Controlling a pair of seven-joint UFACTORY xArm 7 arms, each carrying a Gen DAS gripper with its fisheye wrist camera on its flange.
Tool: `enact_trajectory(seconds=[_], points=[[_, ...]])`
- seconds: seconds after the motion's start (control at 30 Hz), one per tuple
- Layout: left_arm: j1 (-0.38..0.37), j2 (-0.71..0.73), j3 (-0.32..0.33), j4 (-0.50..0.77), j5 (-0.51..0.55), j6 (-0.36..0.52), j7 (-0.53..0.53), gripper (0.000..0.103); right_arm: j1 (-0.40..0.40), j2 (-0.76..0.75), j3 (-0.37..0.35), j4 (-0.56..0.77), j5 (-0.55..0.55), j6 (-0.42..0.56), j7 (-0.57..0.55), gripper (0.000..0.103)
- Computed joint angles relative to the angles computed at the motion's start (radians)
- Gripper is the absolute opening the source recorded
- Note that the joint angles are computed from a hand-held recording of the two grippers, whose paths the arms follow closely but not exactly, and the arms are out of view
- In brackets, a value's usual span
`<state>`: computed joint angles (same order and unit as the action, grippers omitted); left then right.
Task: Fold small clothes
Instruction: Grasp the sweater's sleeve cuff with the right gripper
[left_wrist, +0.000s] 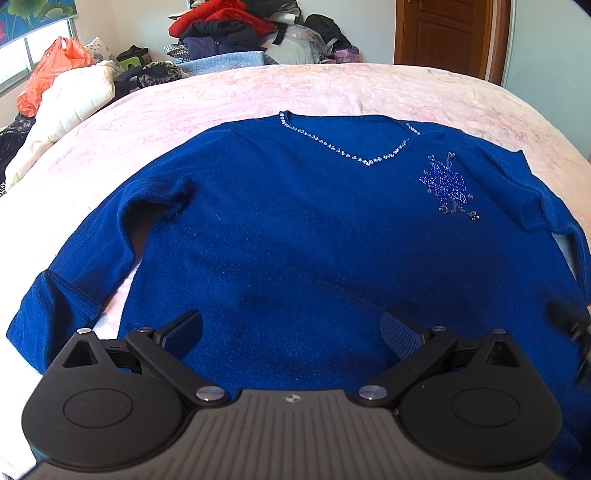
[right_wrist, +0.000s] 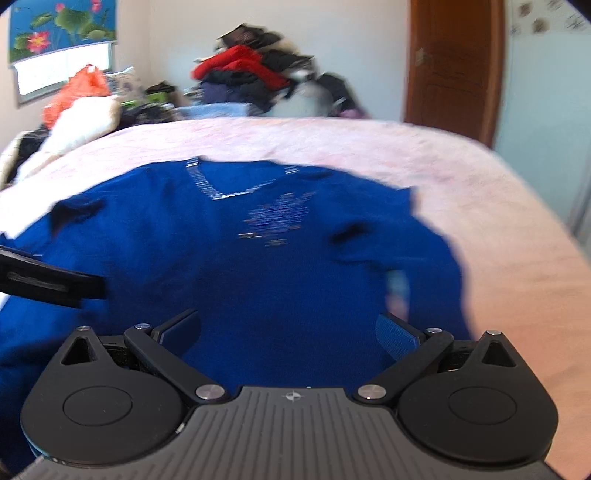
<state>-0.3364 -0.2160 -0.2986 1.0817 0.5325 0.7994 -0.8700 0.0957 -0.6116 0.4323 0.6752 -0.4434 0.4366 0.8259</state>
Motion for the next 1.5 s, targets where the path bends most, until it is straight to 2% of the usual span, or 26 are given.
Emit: enact_trajectory(seconds=[0.2,0.43,0.47,0.5,0.53,0.57,0.6,0.7,0.73,0.87,0.93,1.13,1.23,1.27,1.3,1.33,1.37,1.4,1.43,1.47,1.5], points=[[-0.011,0.019,-0.007,0.019,0.010,0.014,0.004,0.103,-0.073,-0.069,-0.037,-0.066,-0.024,0.020,0.025,0.086],[-0.029,0.035,-0.005,0.035,0.024,0.035,0.013,0.103,-0.108,0.025,-0.075,-0.075,0.000,-0.106,0.006,0.076],[-0.030,0.035,-0.004,0.036,0.025,0.036,0.012,0.103,-0.122,0.031,-0.072,-0.078,-0.005,-0.132,0.012,0.068],[-0.031,0.035,-0.003,0.036,0.025,0.037,0.012,0.103,-0.140,0.030,-0.061,-0.077,-0.011,-0.141,0.022,0.053],[-0.032,0.036,-0.002,0.037,0.025,0.039,0.011,0.103,-0.161,0.025,-0.051,-0.075,-0.018,-0.141,0.033,0.042],[-0.032,0.037,0.000,0.039,0.024,0.040,0.011,0.103,-0.168,0.012,-0.053,-0.078,-0.015,-0.136,0.038,0.016],[-0.032,0.038,0.001,0.039,0.024,0.040,0.011,0.103,-0.159,-0.003,-0.078,-0.091,0.001,-0.150,0.036,0.005],[-0.034,0.039,0.003,0.040,0.020,0.042,0.016,0.103,-0.143,-0.070,-0.161,-0.139,0.067,-0.174,0.008,0.003],[-0.035,0.040,0.004,0.039,0.019,0.042,0.018,0.103,-0.120,-0.098,-0.210,-0.161,0.108,-0.183,-0.010,0.003],[-0.036,0.042,0.005,0.041,0.019,0.044,0.024,0.103,0.015,-0.233,-0.476,-0.252,0.309,-0.211,-0.101,0.004],[-0.036,0.044,0.005,0.042,0.020,0.044,0.025,0.103,0.017,-0.327,-0.543,-0.281,0.356,-0.166,-0.141,0.004],[-0.043,0.055,0.004,0.049,0.025,0.055,0.030,0.103,-0.028,-0.510,-0.668,-0.283,0.429,0.023,-0.289,0.006],[-0.049,0.062,0.004,0.054,0.026,0.059,0.038,0.103,-0.132,-0.460,-0.632,-0.245,0.400,0.098,-0.328,0.008],[-0.051,0.062,0.005,0.055,0.027,0.058,0.043,0.103,-0.168,-0.427,-0.619,-0.238,0.392,0.101,-0.333,0.015],[-0.053,0.063,0.005,0.055,0.030,0.056,0.047,0.103,-0.219,-0.389,-0.591,-0.236,0.385,0.087,-0.315,0.017],[-0.053,0.063,0.006,0.054,0.035,0.054,0.049,0.103,-0.288,-0.350,-0.542,-0.231,0.368,0.082,-0.281,0.027],[-0.054,0.063,0.005,0.055,0.041,0.055,0.048,0.103,-0.373,-0.323,-0.469,-0.226,0.345,0.084,-0.242,0.044],[-0.053,0.063,0.005,0.056,0.047,0.056,0.045,0.103,-0.477,-0.330,-0.370,-0.235,0.304,0.082,-0.202,0.046],[-0.053,0.064,0.004,0.058,0.053,0.058,0.040,0.103,-0.546,-0.361,-0.292,-0.254,0.221,0.065,-0.126,0.045],[-0.053,0.065,0.004,0.062,0.057,0.062,0.036,0.103,-0.573,-0.404,-0.249,-0.283,0.180,0.032,-0.078,0.045],[-0.054,0.068,0.004,0.065,0.057,0.065,0.033,0.103,-0.558,-0.456,-0.246,-0.320,0.181,-0.002,-0.056,0.046]])
